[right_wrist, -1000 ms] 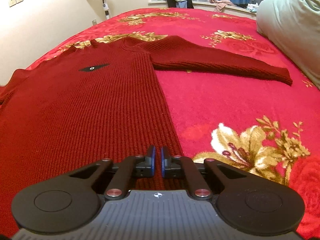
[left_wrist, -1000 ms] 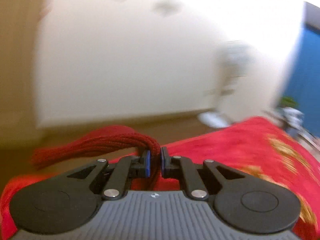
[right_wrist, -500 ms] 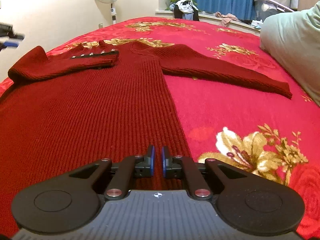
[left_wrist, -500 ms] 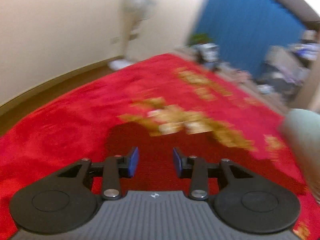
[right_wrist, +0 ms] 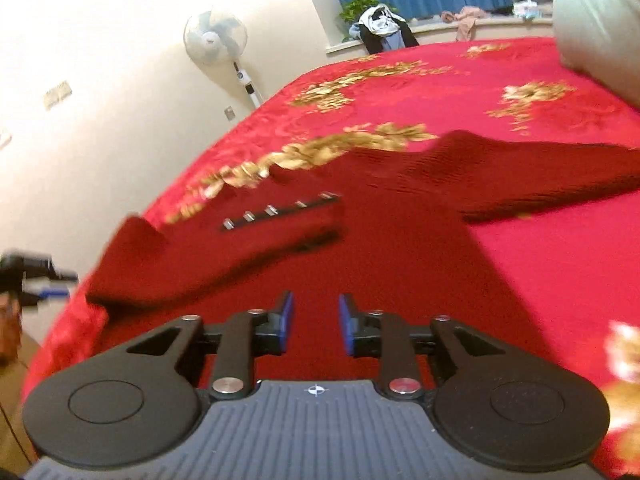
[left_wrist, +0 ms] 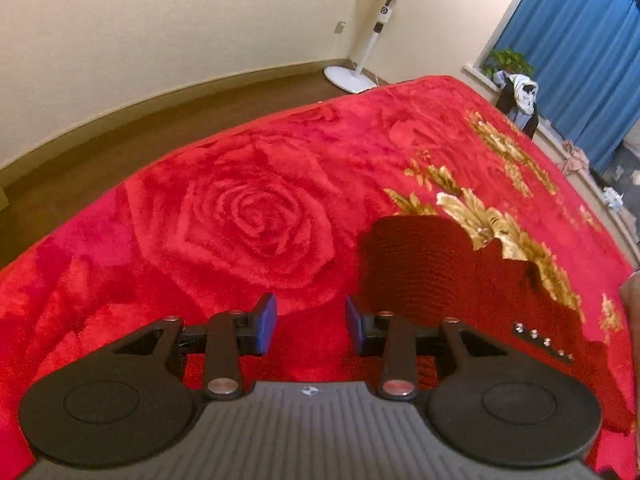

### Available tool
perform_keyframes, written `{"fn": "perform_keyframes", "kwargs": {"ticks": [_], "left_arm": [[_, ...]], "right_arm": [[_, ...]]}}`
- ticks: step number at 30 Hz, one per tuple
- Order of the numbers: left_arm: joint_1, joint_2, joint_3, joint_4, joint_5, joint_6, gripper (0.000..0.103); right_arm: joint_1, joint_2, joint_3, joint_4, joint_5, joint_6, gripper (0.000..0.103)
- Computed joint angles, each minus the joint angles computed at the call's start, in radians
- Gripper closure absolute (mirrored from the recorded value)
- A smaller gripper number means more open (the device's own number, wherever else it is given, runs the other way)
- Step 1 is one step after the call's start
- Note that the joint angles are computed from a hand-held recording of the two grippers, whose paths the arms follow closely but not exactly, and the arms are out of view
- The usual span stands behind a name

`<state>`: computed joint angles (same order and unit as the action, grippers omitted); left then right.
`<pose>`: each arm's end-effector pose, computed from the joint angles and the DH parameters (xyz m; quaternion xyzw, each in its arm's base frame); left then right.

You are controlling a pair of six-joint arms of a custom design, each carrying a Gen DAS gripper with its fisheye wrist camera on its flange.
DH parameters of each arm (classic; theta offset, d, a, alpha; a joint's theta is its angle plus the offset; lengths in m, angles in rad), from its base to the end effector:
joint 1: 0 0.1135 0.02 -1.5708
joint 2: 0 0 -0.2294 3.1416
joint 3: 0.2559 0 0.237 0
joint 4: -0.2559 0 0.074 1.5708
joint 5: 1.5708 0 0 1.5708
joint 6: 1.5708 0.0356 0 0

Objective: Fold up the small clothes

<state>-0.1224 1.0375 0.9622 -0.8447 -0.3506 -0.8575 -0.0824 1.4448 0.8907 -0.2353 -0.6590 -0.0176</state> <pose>0.2016 -0.0125 0.2681 -0.3873 0.8507 -0.0023 0.3555 0.2905 -0.0021 0.1989 -0.0948 0.8784 0.2808 0.3749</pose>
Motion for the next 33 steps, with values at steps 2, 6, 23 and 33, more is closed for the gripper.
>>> {"fn": "perform_keyframes", "kwargs": {"ticks": [2, 6, 23, 33], "left_arm": [[-0.004, 0.011, -0.004, 0.016, 0.003, 0.010, 0.061], [-0.015, 0.038, 0.001, 0.038, 0.007, 0.053, 0.061], [-0.110, 0.233, 0.081, 0.106, 0.031, 0.139, 0.057], [-0.159, 0.422, 0.096, 0.142, 0.047, 0.161, 0.035]], "right_arm": [[0.097, 0.092, 0.075, 0.038, 0.042, 0.120, 0.069], [0.236, 0.299, 0.244, 0.067, 0.123, 0.294, 0.062], [0.285, 0.552, 0.616, -0.012, 0.462, 0.347, 0.090], [0.153, 0.533, 0.505, -0.015, 0.399, 0.197, 0.077]]}}
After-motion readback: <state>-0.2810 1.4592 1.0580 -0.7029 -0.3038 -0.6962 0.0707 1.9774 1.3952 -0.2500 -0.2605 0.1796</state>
